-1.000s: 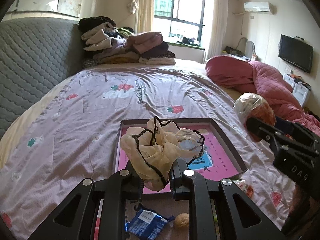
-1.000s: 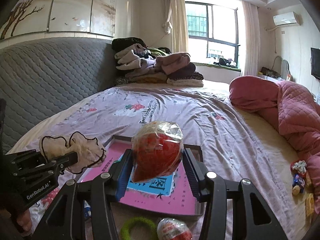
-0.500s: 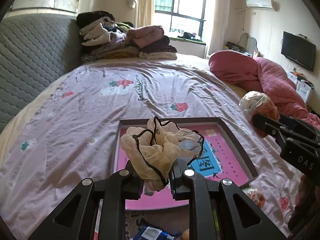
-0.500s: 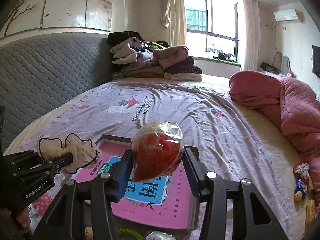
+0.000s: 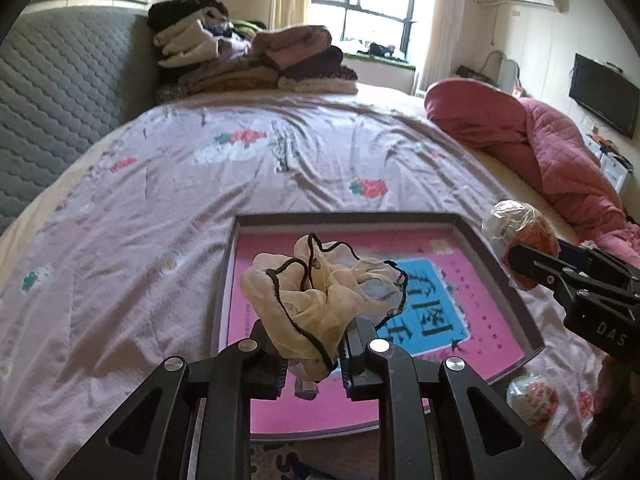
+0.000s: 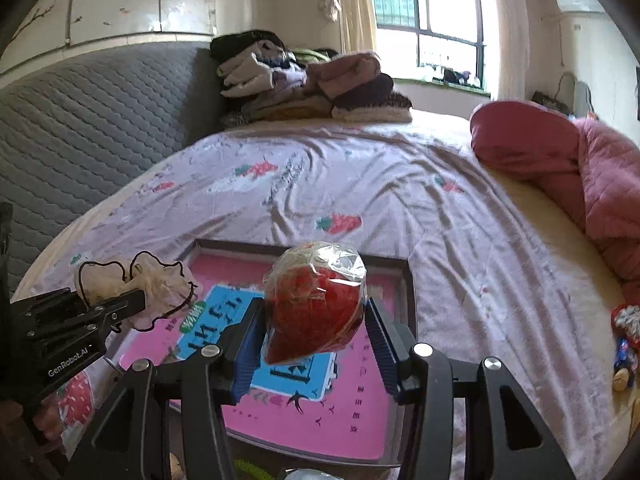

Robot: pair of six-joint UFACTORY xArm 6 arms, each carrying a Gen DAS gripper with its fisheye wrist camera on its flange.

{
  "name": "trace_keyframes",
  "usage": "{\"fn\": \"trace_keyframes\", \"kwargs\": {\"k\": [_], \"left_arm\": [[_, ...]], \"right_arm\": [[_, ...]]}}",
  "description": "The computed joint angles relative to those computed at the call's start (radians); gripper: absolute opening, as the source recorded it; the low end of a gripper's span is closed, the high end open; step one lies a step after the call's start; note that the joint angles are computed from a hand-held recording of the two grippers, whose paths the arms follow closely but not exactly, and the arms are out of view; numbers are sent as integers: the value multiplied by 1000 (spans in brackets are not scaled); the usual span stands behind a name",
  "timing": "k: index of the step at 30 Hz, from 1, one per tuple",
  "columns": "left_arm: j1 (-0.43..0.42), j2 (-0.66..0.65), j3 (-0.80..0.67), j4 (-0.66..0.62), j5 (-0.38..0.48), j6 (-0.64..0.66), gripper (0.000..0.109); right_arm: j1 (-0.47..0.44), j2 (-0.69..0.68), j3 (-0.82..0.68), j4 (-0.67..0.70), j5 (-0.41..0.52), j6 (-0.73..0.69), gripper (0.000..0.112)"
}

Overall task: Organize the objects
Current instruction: 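Lift and carry scrunchie in left tool while right tool carries bagged fruit to tray, then lower scrunchie onto book and open left tool while right tool releases bagged fruit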

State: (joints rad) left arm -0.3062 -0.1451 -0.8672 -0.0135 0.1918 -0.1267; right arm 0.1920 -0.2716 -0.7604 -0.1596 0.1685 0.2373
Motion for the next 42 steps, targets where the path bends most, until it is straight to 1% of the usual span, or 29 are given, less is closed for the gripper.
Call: {"fn": "trace_keyframes", "kwargs": {"k": [1,3,5,6,7,8,11,14,16,19,25,27,29,33,42], "left_arm": [[-1,11,-5,0,5,4,20],[1,28,-16,7,17,2,20],[0,39,-21,-12,32,19,20],[0,43,-24,-25,39,31,20],[0,48,-28,-30,47,37,20],[0,53,-32,-42,53,47,20],[-3,69,-45,-97,83,98,21],[-3,80,-52,-114,102,111,21],[-4,86,-54,-102,111,104,21],[-5,93,-60,-128,128,124,21],[0,104,-69,-86,150,91,23],[1,106,-72,-63,157,74,23],[2,107,-73,-33,164,54,23],[2,99,-70,-10,188,38,24],[-1,96,-66,-10,213,47,28]], "right_arm": [[-1,8,-3,1,8,-3,51],[4,21,-8,60,27,-57,51],[12,32,-11,174,41,-147,51],[13,34,-12,199,47,-171,51],[12,38,-14,192,52,-168,51],[8,43,-14,155,54,-139,51],[5,54,-21,183,89,-164,51],[1,71,-30,225,126,-197,51],[1,79,-35,216,146,-190,51],[-2,88,-42,178,170,-167,51],[-8,109,-49,230,210,-199,51],[-10,109,-51,224,218,-200,51],[-10,105,-52,188,226,-177,51],[-9,99,-49,192,236,-181,51],[-13,89,-45,174,251,-178,51]]}}
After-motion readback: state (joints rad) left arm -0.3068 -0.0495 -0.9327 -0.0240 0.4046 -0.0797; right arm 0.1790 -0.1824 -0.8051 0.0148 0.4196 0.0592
